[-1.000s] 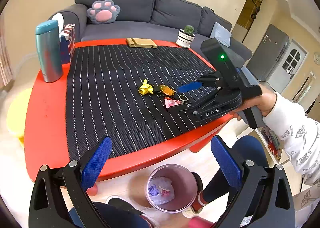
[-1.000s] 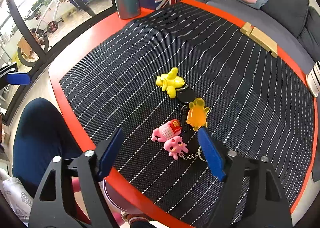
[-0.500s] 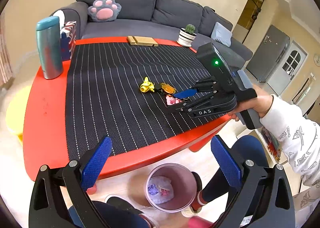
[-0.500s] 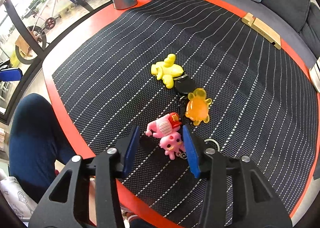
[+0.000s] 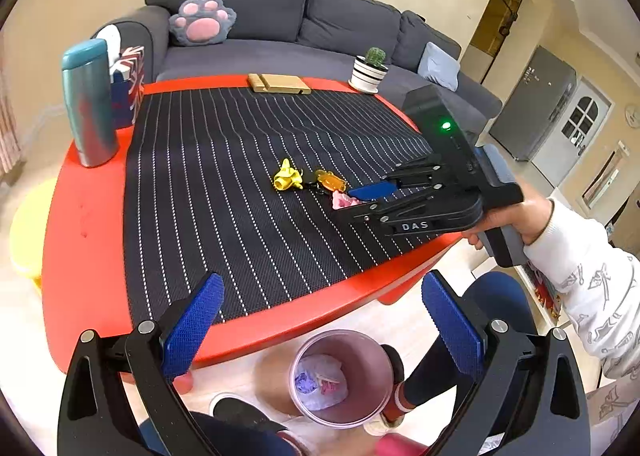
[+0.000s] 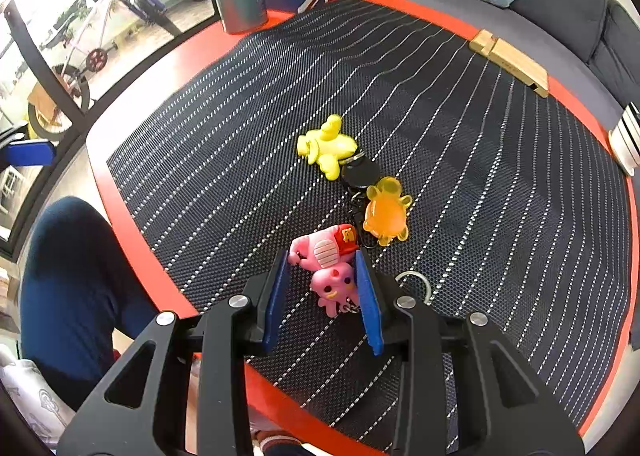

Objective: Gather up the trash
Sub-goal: 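Grasp the pink pig keychain with the right tool, then grasp the yellow toy with the left tool while the right tool lifts the pink keychain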

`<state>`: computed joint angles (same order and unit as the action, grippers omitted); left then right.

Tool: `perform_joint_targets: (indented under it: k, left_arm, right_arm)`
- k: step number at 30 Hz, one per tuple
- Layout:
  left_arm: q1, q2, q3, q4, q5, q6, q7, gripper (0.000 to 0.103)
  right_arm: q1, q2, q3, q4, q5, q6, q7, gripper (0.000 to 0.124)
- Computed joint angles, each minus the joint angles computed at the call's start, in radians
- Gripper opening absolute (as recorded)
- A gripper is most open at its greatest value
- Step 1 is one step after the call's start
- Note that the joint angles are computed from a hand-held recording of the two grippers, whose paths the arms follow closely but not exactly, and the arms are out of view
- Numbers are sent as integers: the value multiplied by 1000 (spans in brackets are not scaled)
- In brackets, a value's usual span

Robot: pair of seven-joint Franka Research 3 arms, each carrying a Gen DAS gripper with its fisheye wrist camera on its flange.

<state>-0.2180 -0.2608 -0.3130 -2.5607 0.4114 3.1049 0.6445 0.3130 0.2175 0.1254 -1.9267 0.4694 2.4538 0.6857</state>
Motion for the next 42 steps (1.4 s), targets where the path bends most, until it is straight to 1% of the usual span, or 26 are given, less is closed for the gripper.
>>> perform_joint_targets:
  k: [7,8,13,15,17,22,26,36,40,42]
  left_arm:
    - [-9,44,20,62,8,-22,54,95]
    - [-12,50,24,72,8,-28,65,95]
    - [-38,89,55,127,-20,-56,141,95]
    - [-56,110,72,151,-51,-67,189,95]
    - [-61,129,77,176,-69,-83,223,95]
    - [-76,190,93,242,-160,-119,353,95]
    - [-69,240,92,298,-230,-156,455,95]
    - [-22,370,65,448,-329,-277,632,95]
    - [-13,417,63,499,-321,-318,657,95]
    - [-14,444,68,524,-298,-336,649,95]
  right_arm:
    - [-26,-46,-3,-17,105,-15,-14,33]
    - [-33,-53,-5,-18,132,-25,-19,33]
    - [-44,-88,-16,-33,183,-34,-38,33]
    - [-49,-97,-21,-32,202,-44,-45,33]
    - [-54,-110,-26,-34,220,-50,-53,33]
    - [-61,-129,-38,-36,245,-56,-63,33]
    - [-67,-137,-45,-40,259,-59,-69,33]
    - [-80,-146,-57,-38,269,-62,-70,33]
    - [-83,-145,-58,-38,270,-62,-69,33]
    - [-85,-143,-59,-38,272,-63,-70,33]
